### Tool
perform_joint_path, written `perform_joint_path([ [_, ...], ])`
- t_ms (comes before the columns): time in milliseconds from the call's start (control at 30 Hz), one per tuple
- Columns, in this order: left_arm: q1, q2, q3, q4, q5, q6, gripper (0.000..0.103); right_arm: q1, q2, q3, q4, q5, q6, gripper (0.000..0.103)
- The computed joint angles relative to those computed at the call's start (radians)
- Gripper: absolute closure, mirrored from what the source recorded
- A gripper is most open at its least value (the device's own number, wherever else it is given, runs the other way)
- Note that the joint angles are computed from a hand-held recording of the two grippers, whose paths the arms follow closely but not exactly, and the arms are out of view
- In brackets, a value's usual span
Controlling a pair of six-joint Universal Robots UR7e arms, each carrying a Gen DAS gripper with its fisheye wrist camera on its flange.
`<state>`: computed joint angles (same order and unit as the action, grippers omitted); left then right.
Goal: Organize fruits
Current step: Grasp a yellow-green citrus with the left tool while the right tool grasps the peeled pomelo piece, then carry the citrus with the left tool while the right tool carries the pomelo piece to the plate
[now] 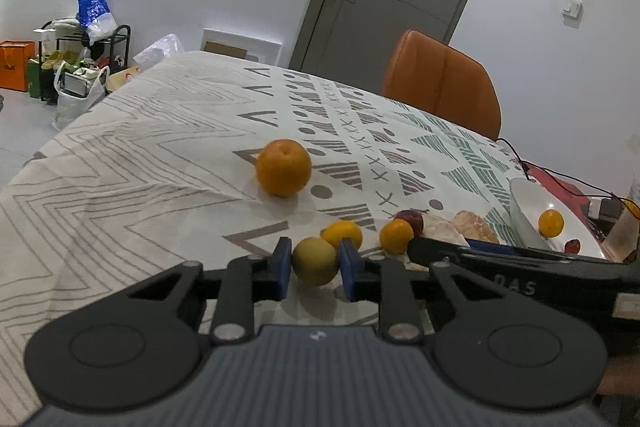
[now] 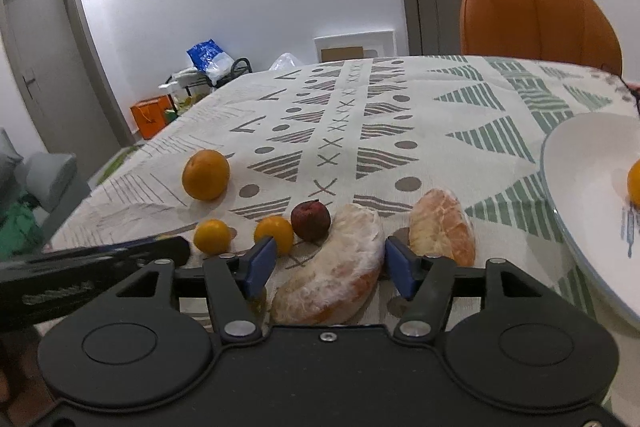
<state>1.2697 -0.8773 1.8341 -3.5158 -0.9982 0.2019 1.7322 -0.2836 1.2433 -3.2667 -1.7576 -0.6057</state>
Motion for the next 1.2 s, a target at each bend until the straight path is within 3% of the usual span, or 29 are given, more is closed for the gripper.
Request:
perform_joint_path([
  [100, -0.003, -0.006, 0.008, -0.009, 0.009, 0.001, 0.079, 0.009, 0.013, -0.009, -0.02, -0.036, -0.037, 0.043],
  [200, -0.007, -0.01, 0.014, -0.02, 0.014, 0.005, 0.079, 0.011, 0.009, 0.006, -0.044, -0.055, -0.059, 0.05],
  [633, -0.026, -0.009, 0.038, -0.055, 0.024, 0.016, 0.079, -0.015, -0.069, 0.131, -0.103, -0.045, -0.075, 0.057],
  [867, -0.032, -0.006, 0.042, -0.064, 0.032, 0.023, 0.079, -0.03, -0.088, 0.154, -0.108, -0.016, -0.062, 0.057],
  [1200, -0.016, -0.014, 0.039, -0.056, 0.023, 0.006, 0.079, -0.012, -0.044, 0.111, -0.124, -0.04, -0.121, 0.052],
])
